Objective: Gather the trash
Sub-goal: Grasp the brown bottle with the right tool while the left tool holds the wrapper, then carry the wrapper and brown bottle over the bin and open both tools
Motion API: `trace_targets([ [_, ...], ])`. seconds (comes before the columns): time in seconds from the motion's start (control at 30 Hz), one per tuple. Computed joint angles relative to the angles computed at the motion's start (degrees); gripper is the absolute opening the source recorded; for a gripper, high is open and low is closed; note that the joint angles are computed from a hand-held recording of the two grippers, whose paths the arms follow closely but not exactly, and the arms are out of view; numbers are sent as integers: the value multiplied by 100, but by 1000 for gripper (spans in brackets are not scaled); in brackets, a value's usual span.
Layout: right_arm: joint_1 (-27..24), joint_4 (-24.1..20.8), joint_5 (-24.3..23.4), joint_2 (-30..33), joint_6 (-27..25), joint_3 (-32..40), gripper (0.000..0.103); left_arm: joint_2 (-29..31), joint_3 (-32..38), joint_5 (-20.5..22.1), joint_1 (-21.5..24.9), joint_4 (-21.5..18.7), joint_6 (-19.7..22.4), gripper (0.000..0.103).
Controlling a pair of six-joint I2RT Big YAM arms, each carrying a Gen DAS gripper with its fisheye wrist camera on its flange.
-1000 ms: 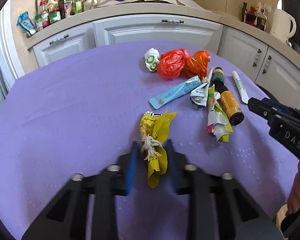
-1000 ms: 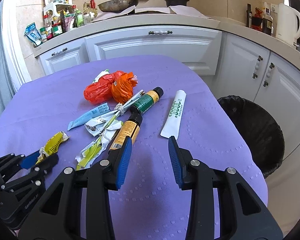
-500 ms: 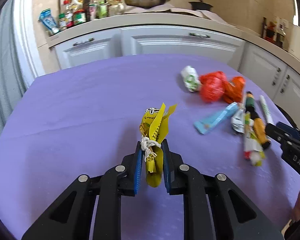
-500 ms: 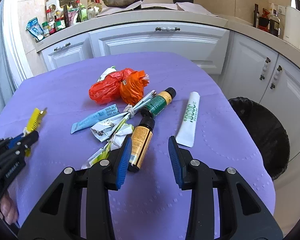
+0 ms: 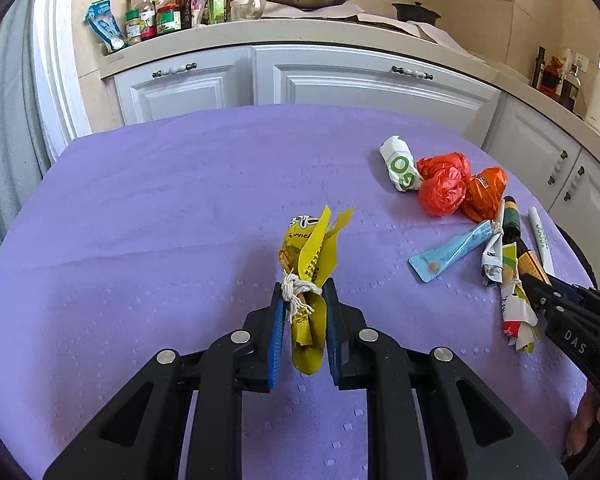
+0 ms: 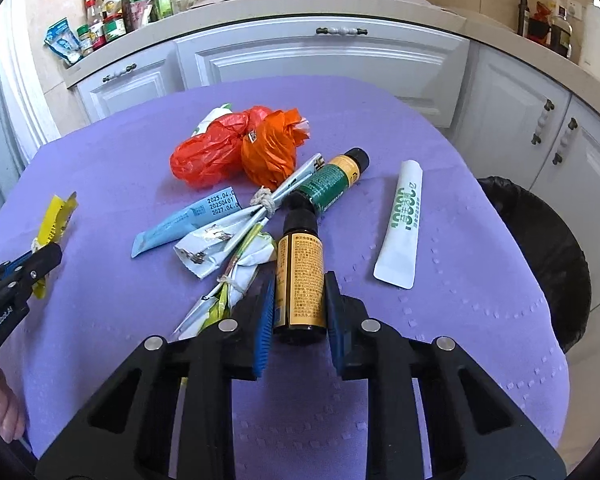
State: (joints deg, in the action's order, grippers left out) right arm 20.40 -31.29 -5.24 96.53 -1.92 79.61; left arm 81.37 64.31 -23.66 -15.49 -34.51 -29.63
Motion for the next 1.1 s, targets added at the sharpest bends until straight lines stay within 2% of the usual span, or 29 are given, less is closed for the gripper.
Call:
trace_targets([
  [0.4, -133, 436, -73, -397, -69, -461, 23, -37, 32, -99, -168, 97, 72, 19],
  [0.63, -417, 706, 22, -635, -6, -589, 23, 48, 282, -75, -418, 313, 243, 19],
  [0.8, -754, 849, 123, -713, 82, -569, 23, 330, 681, -1, -693, 520, 540, 19],
  [1.1, -1377, 1078, 320, -669, 173, -410, 23, 1141, 1744, 283, -1100, 575, 890, 19],
])
